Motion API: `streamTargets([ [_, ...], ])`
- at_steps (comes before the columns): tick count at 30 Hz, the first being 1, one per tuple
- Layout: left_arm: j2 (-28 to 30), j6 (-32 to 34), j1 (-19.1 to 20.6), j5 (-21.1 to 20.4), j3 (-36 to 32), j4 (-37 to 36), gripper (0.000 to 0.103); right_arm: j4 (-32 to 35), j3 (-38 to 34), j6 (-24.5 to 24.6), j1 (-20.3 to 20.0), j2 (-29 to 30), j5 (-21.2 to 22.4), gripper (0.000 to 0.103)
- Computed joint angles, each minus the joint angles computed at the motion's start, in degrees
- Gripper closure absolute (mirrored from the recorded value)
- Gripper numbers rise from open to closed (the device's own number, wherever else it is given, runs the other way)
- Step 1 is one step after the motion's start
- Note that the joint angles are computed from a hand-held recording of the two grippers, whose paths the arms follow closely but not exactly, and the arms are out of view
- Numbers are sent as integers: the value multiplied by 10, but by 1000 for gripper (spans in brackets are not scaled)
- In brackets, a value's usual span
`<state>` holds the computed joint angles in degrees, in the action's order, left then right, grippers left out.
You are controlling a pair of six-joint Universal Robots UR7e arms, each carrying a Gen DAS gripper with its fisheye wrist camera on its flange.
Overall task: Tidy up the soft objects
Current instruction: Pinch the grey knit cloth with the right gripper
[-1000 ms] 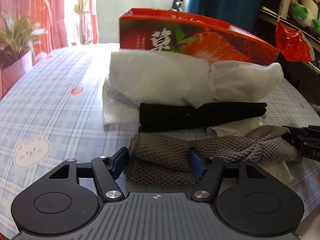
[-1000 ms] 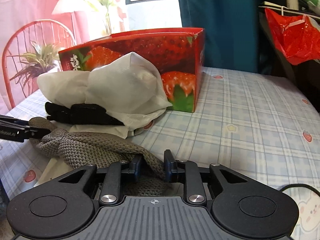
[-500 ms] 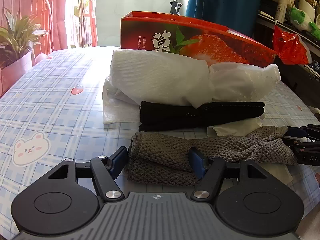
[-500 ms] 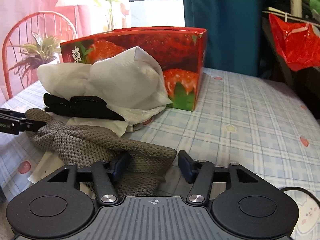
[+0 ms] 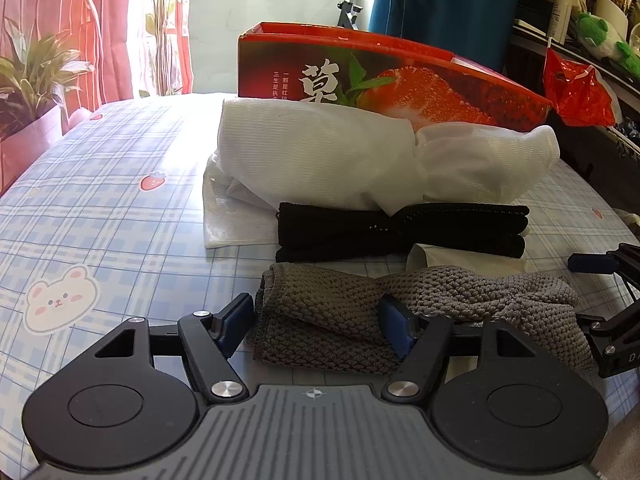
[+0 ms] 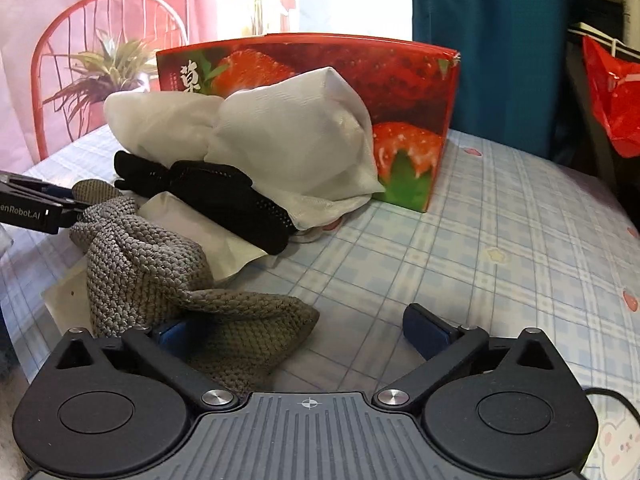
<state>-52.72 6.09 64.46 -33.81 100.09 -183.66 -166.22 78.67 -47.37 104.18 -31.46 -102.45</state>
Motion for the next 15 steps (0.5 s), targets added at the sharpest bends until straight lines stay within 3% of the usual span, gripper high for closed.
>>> streamTargets([
  [15,1,1,0,0,0,1,29,-19,6,-2,0,1,-3,0],
])
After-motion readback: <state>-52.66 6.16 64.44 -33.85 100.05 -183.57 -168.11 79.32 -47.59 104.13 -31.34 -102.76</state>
